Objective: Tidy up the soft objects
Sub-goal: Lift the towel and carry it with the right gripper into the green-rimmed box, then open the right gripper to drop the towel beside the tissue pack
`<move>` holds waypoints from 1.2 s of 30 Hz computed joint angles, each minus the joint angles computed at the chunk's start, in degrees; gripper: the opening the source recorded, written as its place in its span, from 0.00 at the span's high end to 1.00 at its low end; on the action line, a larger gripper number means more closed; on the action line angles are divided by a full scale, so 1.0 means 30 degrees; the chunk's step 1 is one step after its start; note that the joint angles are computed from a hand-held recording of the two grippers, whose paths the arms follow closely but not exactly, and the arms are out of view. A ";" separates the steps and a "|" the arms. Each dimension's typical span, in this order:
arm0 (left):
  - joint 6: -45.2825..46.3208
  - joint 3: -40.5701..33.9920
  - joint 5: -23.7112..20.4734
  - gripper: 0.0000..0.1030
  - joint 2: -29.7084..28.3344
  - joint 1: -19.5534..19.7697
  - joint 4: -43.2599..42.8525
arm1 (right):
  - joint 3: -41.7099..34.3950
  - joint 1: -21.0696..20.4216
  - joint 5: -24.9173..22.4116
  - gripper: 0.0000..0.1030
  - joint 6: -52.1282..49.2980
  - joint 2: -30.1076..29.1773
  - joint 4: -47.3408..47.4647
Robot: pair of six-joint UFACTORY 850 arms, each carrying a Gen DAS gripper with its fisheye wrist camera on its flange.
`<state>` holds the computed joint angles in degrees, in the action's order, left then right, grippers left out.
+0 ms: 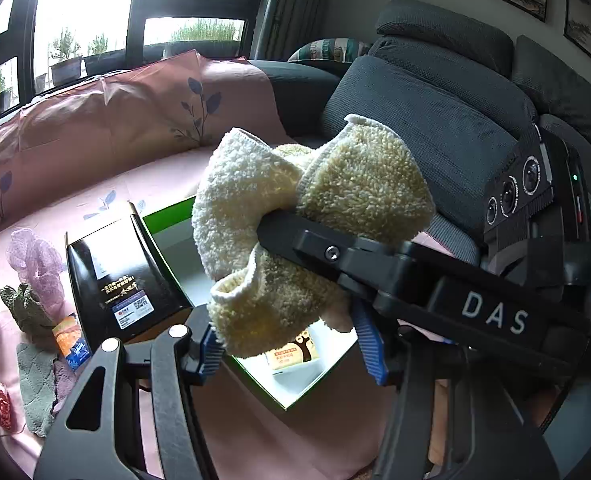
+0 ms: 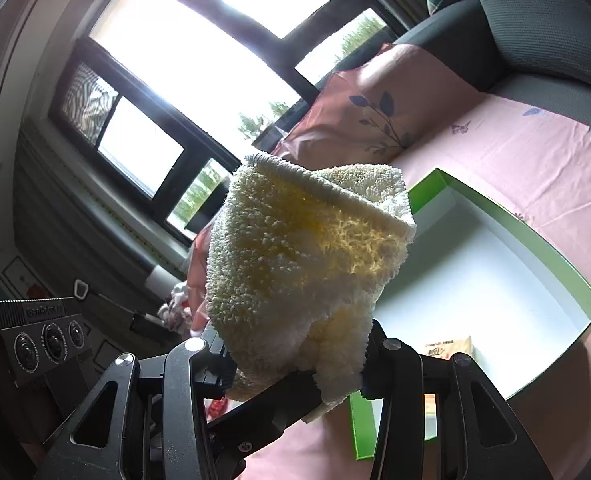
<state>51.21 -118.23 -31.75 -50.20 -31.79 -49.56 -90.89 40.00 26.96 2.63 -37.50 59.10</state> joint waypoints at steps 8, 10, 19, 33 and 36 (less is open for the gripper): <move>-0.2647 -0.2967 -0.1571 0.47 -0.1963 -0.0515 0.2524 | 0.0864 -0.0308 0.0067 0.55 -0.0405 0.0297 0.2729; -0.3500 -0.3892 -0.2066 0.47 -0.2555 -0.0601 0.3218 | 0.0888 -0.0328 0.0037 0.55 -0.1443 0.0299 0.4203; -0.5341 -0.7503 -0.4187 0.43 -0.4870 -0.0853 0.4835 | 0.0745 -0.0611 0.0342 0.55 -0.6902 0.0130 1.2731; -0.3499 -0.0885 -0.0586 0.20 -0.0905 -0.0663 0.4209 | 0.0683 -0.0012 0.2498 0.20 -0.8490 0.0553 1.4216; -0.1491 0.1457 0.0283 0.18 0.0634 -0.0234 0.2165 | 0.0550 0.0366 0.3512 0.18 -0.8996 0.0746 1.4211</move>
